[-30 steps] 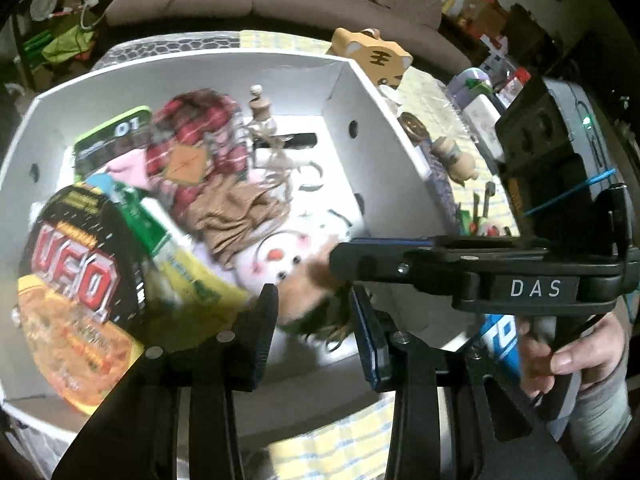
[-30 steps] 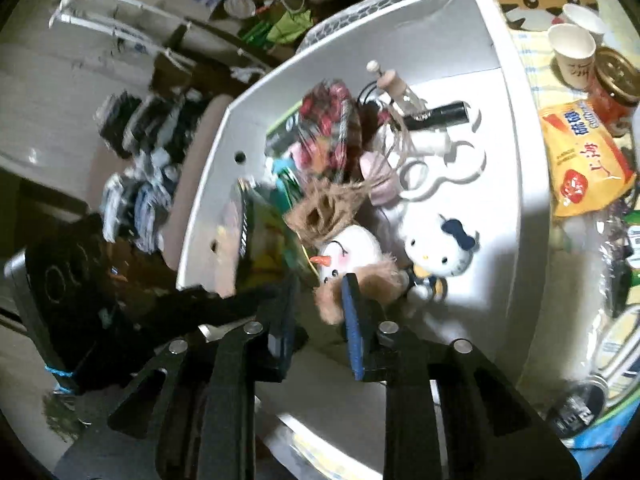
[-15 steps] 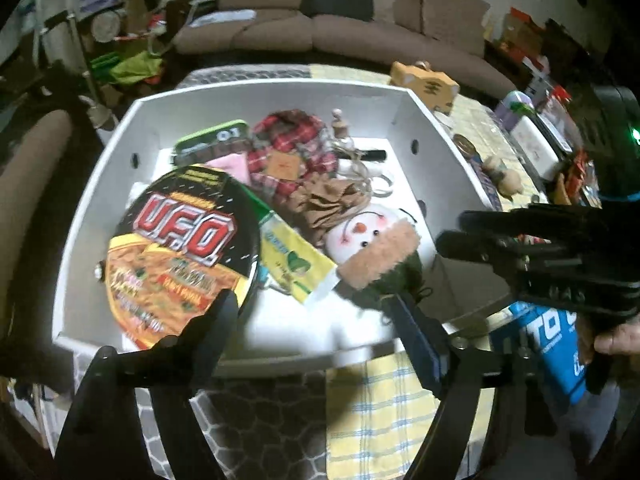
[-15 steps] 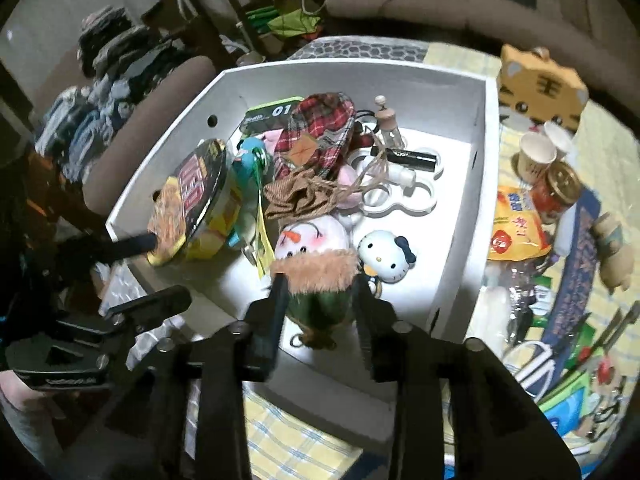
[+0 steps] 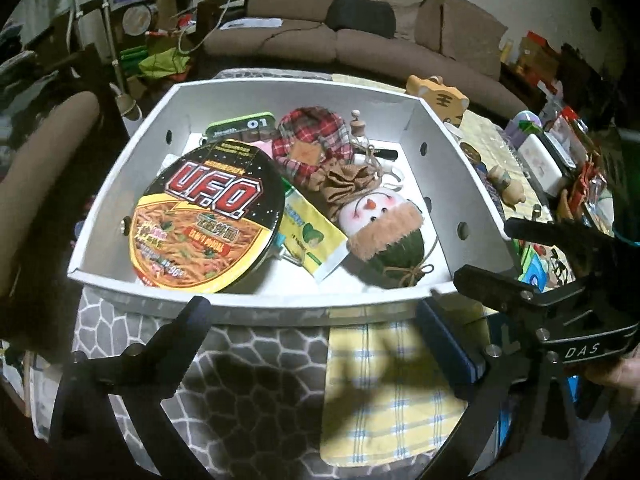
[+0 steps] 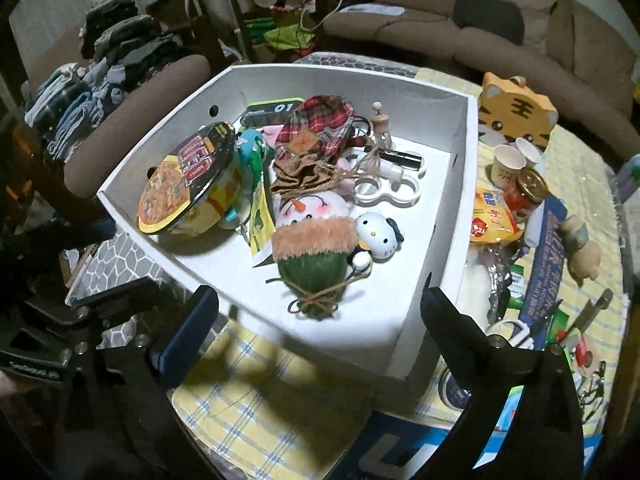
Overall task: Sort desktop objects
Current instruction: 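Move the right tool back toward the green-handled roller on the table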
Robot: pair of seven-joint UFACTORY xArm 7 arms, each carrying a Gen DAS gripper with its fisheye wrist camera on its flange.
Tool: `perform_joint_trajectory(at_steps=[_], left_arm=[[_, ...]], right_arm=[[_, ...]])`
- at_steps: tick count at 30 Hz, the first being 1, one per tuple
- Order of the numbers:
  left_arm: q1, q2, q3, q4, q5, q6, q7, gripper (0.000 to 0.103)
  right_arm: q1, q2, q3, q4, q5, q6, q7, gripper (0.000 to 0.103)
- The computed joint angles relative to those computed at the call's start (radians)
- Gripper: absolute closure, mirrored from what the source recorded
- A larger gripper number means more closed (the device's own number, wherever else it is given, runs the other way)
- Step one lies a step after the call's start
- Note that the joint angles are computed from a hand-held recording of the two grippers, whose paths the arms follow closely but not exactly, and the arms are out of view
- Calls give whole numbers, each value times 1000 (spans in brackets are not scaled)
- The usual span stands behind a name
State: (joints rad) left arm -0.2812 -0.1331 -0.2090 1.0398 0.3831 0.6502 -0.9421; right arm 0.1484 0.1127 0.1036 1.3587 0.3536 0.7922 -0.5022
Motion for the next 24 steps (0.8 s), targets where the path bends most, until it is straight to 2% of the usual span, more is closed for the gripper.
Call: perform_joint_trajectory(at_steps=[7,12,24], left_arm=[[-14,-31,-29,0,20,17,-42,0],[-33,-28,-62,31,77,58,-103,0],[-128,48,-102,165,205,146,-222,0]], right_arm=[[-4,-90,-13,-81,28,-11,-21,0],[-14,-150,-39,-128,69,-3,-58,0],[-79,-284,-151,-207,142,13,-158,0]])
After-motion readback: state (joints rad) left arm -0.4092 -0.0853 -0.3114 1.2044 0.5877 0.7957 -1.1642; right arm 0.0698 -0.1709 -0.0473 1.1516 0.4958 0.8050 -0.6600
